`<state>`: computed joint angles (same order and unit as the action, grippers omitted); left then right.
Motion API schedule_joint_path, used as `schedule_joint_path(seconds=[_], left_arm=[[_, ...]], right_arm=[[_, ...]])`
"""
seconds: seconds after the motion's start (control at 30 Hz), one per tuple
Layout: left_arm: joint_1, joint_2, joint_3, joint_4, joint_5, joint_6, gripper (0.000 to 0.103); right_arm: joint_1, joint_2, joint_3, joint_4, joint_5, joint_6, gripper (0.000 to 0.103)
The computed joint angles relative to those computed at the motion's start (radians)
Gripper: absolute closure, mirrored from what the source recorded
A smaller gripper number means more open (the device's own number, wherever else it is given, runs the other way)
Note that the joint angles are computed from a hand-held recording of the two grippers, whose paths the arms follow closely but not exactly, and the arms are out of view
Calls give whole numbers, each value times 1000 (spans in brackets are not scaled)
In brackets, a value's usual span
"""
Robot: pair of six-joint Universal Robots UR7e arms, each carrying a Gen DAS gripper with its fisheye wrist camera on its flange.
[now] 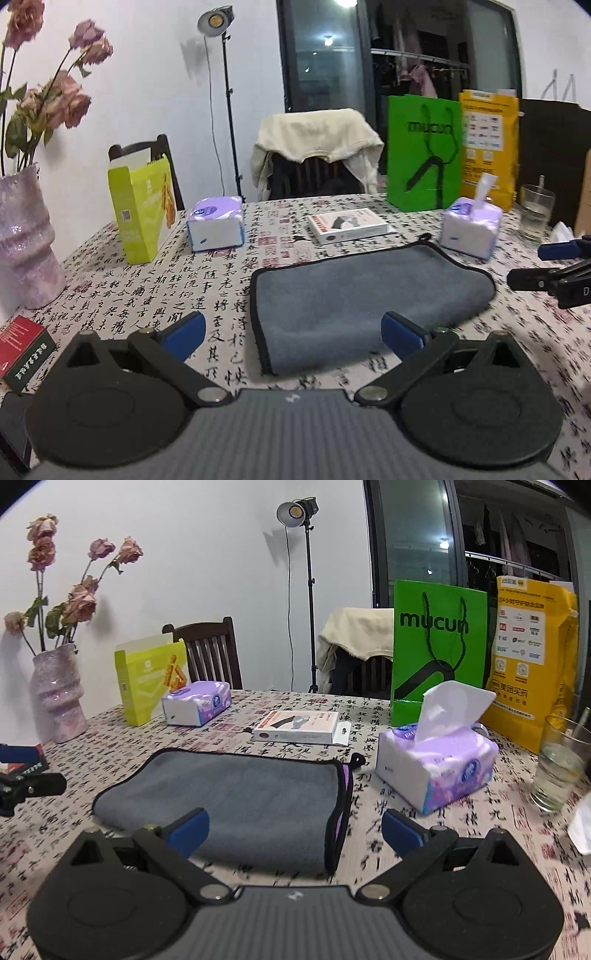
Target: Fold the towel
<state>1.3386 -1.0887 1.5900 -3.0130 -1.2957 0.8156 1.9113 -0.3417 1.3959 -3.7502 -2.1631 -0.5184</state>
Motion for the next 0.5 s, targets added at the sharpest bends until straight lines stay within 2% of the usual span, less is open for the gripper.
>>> schedule_joint_path(seconds=[0.5], left_arm=[[7,-220,252,-74,-4,-63,0]], right_arm=[[106,-19,213,-193,-46,0,2]])
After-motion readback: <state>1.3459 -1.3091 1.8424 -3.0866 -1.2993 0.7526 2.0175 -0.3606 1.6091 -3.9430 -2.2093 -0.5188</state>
